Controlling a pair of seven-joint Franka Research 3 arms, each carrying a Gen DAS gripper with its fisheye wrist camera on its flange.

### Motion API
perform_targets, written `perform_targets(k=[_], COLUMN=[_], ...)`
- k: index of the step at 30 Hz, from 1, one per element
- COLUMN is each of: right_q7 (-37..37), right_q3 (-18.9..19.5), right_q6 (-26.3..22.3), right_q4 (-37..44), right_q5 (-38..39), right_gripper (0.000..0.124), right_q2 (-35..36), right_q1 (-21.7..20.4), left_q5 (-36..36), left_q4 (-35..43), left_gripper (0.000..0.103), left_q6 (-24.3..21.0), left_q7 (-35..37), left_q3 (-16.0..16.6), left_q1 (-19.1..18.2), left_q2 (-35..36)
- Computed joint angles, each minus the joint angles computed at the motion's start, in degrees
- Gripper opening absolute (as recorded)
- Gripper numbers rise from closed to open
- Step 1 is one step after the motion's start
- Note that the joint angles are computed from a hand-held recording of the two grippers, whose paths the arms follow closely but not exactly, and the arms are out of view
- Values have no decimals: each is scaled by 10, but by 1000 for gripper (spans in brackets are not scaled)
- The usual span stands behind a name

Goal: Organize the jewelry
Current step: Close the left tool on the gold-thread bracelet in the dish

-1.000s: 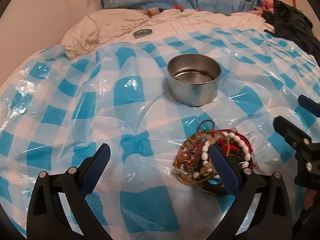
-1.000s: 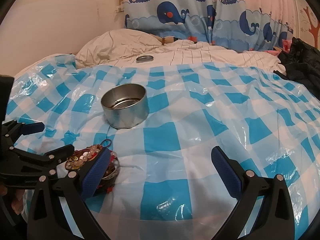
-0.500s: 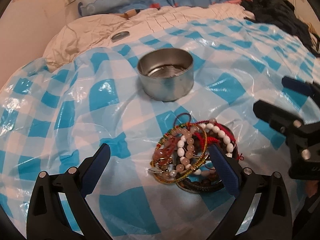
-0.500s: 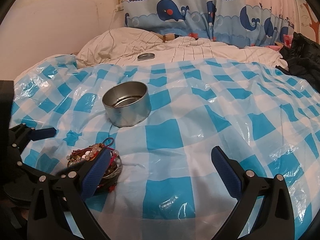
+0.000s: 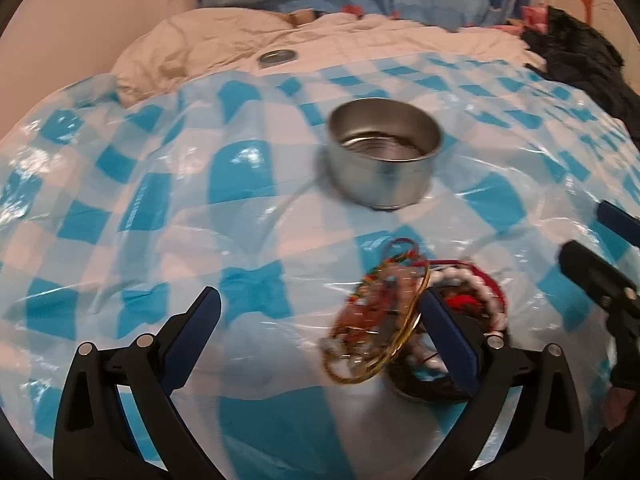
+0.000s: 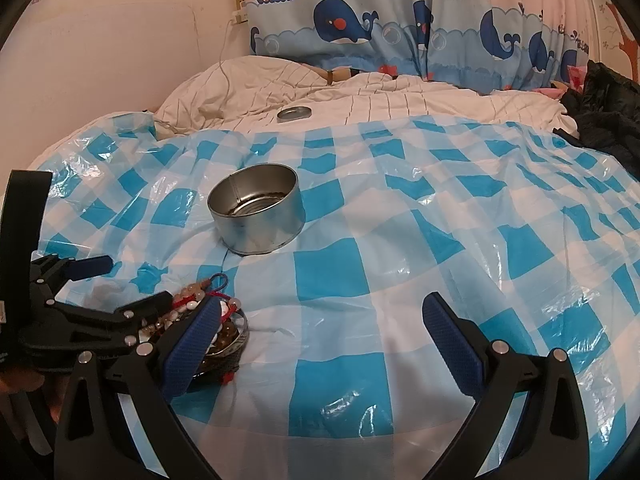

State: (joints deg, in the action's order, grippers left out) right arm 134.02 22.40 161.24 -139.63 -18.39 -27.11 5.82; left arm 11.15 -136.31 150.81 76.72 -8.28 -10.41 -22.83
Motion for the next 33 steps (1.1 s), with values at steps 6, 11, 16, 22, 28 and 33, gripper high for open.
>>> perform_targets(k=[6,11,16,22,28,33], right_q7=[-2,-1,1,0,-1,-4], right_q3=[-3,-4,-3,-4,-5,-5], right_q6=[-2,-2,0,1,1,-1], right_q4=[4,4,5,4,3,6], right_q5=[3,3,3,4,5,9], right_gripper=[97,97,97,97,97,97], right_q2=[3,4,5,5,4,6], right_q1=[5,7,8,9,9,12], left_q5=[-11,18,-1,-174,-330,-419], left_q4=[0,-4,2,6,9,11], left_gripper=[85,83,39,15,4,3], left_q6=[5,21,10,-2,-12,-17], left_q7=[20,16,44,125,206,251], left_q3=[2,-13,4,74,114,118], left_q1=[-11,-2,-22,-69,-90,-85], left_q2=[5,4,10,8,4,-2])
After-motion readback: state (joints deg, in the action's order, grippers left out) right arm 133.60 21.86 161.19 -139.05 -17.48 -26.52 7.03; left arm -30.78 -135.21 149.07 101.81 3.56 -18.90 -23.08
